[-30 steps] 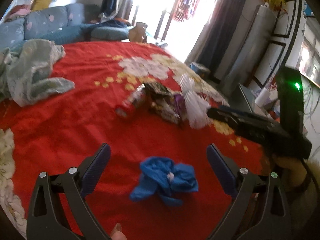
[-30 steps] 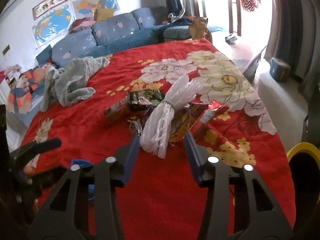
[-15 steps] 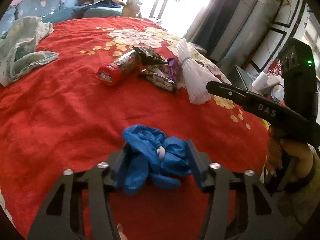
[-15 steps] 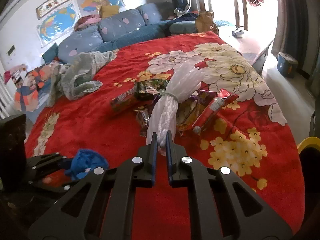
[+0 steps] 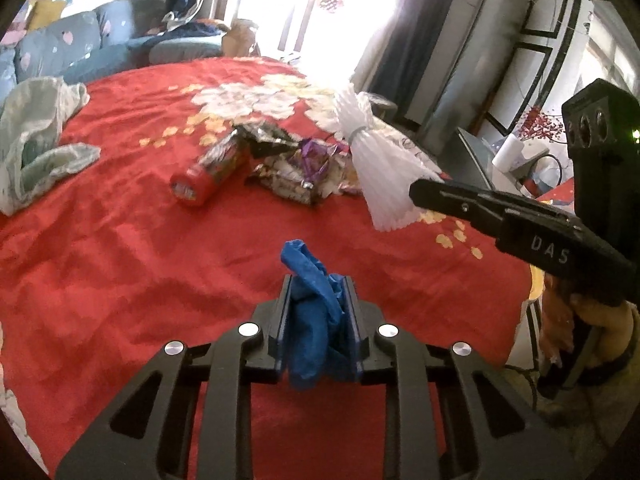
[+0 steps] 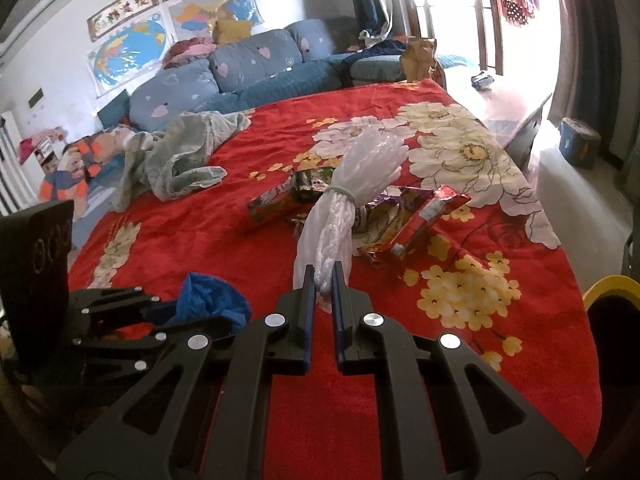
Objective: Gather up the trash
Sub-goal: 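Grasp the blue glove with the left gripper while the right grasps the white bag, then carry the blue glove and white bag over the yellow bin with both grippers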
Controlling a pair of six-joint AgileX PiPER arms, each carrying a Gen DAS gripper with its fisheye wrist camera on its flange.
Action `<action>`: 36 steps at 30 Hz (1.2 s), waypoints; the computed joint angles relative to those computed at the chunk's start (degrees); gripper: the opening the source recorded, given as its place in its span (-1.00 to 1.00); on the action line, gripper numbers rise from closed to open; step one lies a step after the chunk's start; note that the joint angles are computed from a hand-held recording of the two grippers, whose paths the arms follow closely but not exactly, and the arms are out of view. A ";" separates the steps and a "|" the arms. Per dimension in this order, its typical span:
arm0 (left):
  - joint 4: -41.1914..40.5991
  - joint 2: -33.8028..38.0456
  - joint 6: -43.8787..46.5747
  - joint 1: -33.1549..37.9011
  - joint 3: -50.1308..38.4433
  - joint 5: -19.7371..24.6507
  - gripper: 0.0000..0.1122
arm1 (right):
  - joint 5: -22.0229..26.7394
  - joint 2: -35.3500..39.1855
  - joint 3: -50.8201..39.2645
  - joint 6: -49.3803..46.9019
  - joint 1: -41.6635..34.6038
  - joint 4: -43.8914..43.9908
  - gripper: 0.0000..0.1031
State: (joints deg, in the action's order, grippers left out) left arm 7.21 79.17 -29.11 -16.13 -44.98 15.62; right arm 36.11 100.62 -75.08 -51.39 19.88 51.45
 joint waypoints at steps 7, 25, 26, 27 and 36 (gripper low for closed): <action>10.22 -0.35 -9.37 -2.88 -2.56 1.74 -0.63 | 0.23 -2.15 1.42 -2.05 -1.71 1.89 -0.92; 21.47 3.81 -18.35 -9.83 -12.84 6.28 -0.64 | 2.25 -6.47 3.11 -6.51 -7.92 5.66 -0.92; 21.77 4.16 -18.57 -10.29 -13.53 6.56 -0.64 | 2.37 -6.73 3.39 -6.99 -8.53 6.02 -0.92; 21.78 4.81 -18.38 -10.65 -14.47 6.68 -0.64 | 2.65 -6.85 3.38 -7.27 -9.19 6.24 -0.92; 21.99 8.53 -17.55 -13.69 -20.22 8.11 -0.64 | 3.78 -8.16 4.14 -9.00 -13.91 7.70 -0.92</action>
State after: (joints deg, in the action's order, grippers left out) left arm 29.20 87.69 -46.66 -29.81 -65.20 23.73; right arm 39.89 92.46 -70.94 -60.39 5.98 59.15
